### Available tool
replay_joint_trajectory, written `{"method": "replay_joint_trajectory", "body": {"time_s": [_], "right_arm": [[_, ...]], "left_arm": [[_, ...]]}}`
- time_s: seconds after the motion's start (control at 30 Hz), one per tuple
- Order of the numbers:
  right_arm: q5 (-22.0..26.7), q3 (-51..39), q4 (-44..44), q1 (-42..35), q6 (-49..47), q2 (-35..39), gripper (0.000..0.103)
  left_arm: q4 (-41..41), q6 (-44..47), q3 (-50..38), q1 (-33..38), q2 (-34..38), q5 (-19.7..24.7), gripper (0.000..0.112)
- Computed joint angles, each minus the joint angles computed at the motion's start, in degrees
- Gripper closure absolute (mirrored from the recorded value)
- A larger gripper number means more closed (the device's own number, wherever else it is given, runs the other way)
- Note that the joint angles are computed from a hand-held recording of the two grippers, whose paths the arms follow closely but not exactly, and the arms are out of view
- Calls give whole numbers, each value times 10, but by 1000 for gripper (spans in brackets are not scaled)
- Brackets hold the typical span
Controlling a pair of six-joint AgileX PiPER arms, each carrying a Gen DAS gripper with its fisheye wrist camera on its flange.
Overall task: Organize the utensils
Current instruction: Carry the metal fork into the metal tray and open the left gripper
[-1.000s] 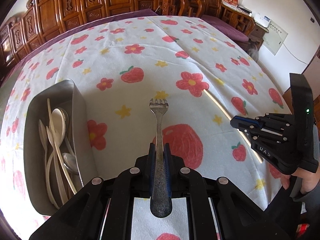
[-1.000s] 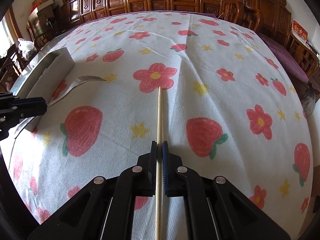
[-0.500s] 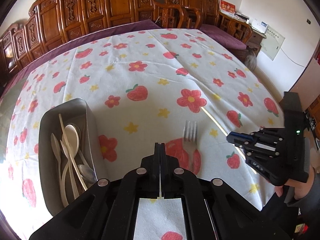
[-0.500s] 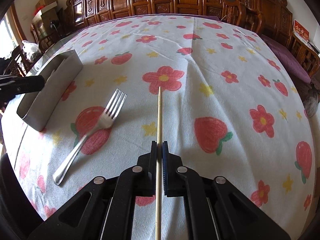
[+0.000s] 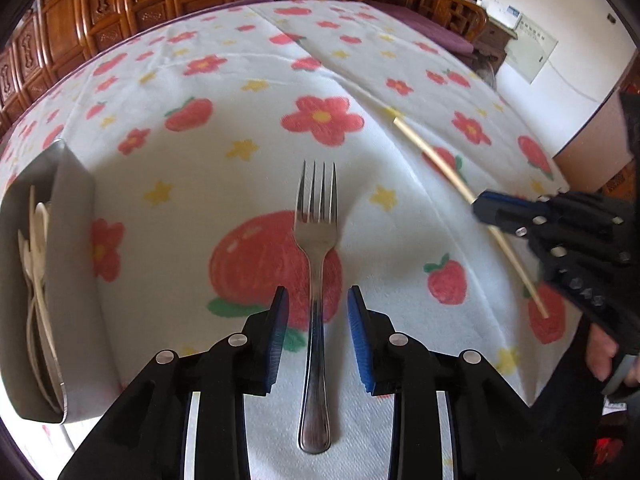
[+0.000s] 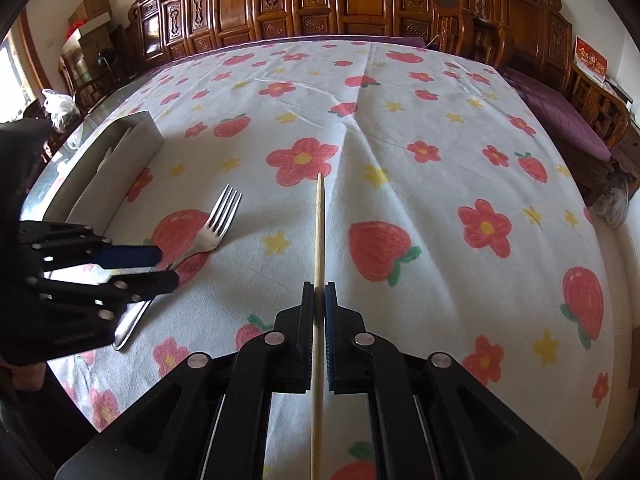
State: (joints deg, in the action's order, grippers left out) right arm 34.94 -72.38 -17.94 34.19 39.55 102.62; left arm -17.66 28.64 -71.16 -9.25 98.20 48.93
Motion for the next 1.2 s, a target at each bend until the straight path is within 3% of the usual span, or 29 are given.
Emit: {"method": "replay_joint_trajectory", "body": {"time_s": [0.1,0.4,0.7,0.9,1.2], "right_arm": [[-2,9,-2,-2,3,-9,97],[-1,-26,4,24,3,5,97],[43,-164,21,67,-29,68,97],[88,-275,42,88,-57,123,97],[159,-423,64,104,-91,196,97]], "left_arm": [[18,-14,2,-11,2,-12,106],[-6,19,-10,48,-48,24,106],[-37,61,-88,153,-66,82,106],[-55,79,-149,222,-29,100,106],[-31,61,-207,267,66,86,106]]}}
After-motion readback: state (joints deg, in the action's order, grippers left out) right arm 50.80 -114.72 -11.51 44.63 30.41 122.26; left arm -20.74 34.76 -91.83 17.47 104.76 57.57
